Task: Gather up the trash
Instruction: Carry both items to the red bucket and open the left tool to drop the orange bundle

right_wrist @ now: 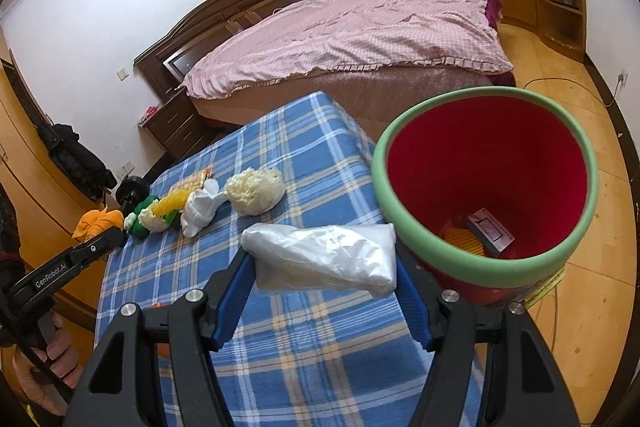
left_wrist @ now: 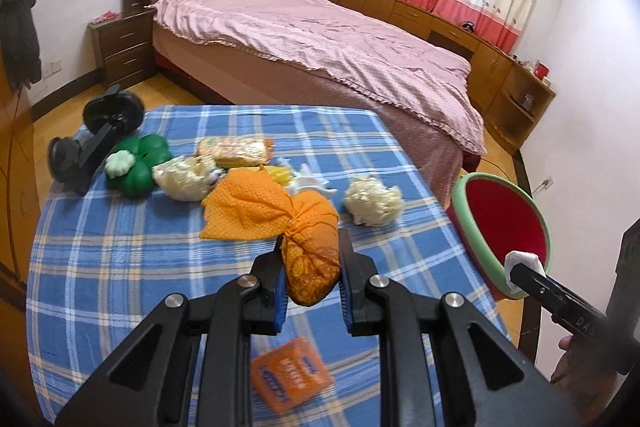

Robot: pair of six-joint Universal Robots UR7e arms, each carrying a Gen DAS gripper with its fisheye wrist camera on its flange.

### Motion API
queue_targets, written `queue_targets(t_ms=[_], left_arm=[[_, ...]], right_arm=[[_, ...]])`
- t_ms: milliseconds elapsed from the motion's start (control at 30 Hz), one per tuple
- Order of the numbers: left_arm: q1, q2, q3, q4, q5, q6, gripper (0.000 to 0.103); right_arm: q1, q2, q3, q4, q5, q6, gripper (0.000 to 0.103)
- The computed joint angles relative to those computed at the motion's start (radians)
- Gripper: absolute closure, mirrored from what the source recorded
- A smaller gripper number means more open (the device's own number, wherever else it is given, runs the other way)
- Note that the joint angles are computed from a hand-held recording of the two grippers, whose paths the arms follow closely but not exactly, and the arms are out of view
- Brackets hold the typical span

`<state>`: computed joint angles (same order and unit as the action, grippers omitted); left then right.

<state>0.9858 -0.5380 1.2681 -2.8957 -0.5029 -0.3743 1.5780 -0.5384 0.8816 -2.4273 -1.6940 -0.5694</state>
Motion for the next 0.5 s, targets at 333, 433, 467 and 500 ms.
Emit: queue_targets(t_ms=[333, 433, 467, 500], left_arm=[[-0.002, 0.09, -0.169, 0.08, -0.061, 0.066, 0.083], [-0.004, 0.123, -0.229, 0.105, -0.072, 0.09, 0.083], [-0.005, 0.134, -0.25, 0.114, -0.076, 0.098, 0.083], [-0.005, 0.147, -0.274, 0.125, -0.081, 0.105, 0.083]], right_arm=[[-0.02, 0.009, -0.081, -0.001, 0.0, 0.009, 0.034], [-0.029, 0.021, -0.12, 0.01, 0.001, 0.017, 0.034], [-0.03, 0.024, -0.13, 0.011, 0.001, 0.018, 0.034], [-0.033, 0.028, -0.141, 0.013, 0.0, 0.018, 0.034]])
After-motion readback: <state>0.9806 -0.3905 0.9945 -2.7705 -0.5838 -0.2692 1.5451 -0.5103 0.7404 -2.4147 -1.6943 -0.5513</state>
